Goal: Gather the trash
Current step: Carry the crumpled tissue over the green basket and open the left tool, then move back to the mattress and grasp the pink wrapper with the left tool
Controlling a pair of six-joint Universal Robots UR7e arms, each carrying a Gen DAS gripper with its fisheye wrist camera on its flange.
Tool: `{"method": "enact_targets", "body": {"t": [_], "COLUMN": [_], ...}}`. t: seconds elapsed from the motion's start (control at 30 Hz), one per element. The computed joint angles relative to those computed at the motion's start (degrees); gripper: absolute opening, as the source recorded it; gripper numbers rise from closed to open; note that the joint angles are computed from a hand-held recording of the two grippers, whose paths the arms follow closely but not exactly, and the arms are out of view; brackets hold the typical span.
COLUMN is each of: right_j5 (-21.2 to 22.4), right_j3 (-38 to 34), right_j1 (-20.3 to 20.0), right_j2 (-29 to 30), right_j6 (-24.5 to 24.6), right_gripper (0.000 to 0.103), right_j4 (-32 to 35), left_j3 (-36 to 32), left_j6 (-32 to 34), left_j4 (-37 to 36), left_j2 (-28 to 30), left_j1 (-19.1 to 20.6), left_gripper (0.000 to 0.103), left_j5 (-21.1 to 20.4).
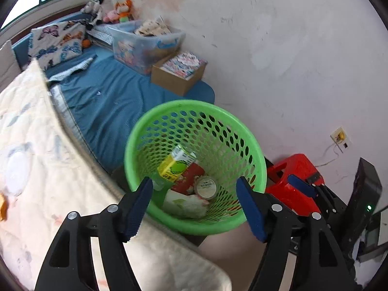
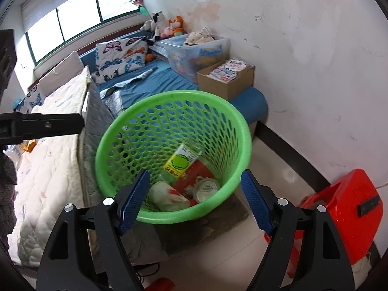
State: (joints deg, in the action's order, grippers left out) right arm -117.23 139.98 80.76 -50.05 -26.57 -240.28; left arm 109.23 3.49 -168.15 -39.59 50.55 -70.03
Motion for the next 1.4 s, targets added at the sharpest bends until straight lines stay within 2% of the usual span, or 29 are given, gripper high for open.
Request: {"method": "enact_targets", "body": {"t": [0.3, 0.43, 0.5, 0.63, 0.73, 0.8, 0.87, 0.93, 1.0, 1.17, 1.4], "right_j5": [1.06, 0.76, 0.95, 0.37, 1.05, 1.13, 1.21, 1.04, 1.15, 1.53, 2.29], "right_j3": [-0.92, -2.04, -2.58, -4.52, -5.73, -6.47, -7.19, -7.72, -8.37, -9.17, -11.94], "right_j1": [4.65, 7.59, 8.81, 11.7, 12.97, 13.71, 14.22, 14.77, 15.43, 16.81, 18.5], "right_j2": [1.05, 2.48, 3.1, 5.87, 7.01, 7.56, 7.8, 8.1, 8.47, 9.56, 11.74], "right_j6": [-0.65, -1.39, -1.66, -4.0, -4.21, -4.05, -4.02, -3.91, -3.69, -3.82, -3.9], "right_gripper": [0.081, 0.083, 0.084, 0.085, 0.086, 0.086, 0.086, 0.086, 0.086, 0.086, 0.086], "right_j4": [2.36, 2.42, 2.97, 2.07, 3.66, 5.05, 6.74, 7.96, 9.09, 9.31, 11.86], "left_j3": [11.54, 17.42, 20.88, 26.33, 28.05, 28.76, 28.91, 27.42, 26.57, 27.18, 27.99], "left_j6": [-1.74, -2.4, -2.23, -0.31, -2.2, -6.29, -11.14, -17.36, -20.39, -19.83, -20.79], "left_j4": [-8.21, -14.55, -20.4, -31.76, -32.48, -29.55, -24.16, -16.12, -12.29, -14.47, -13.41], "left_j2": [-11.47, -17.02, -19.89, -23.26, -26.17, -29.3, -32.8, -35.98, -37.59, -37.01, -36.51], "left_j1": [-0.19, -0.46, -0.18, -0.63, 0.38, 2.07, 3.9, 6.88, 9.4, 12.19, 15.54], "left_gripper": [0.077, 0.08, 0.082, 0.084, 0.084, 0.084, 0.084, 0.084, 0.084, 0.084, 0.084], "left_j5": [5.39, 10.19, 12.21, 21.87, 26.99, 28.98, 29.46, 28.12, 26.38, 26.2, 24.73]}}
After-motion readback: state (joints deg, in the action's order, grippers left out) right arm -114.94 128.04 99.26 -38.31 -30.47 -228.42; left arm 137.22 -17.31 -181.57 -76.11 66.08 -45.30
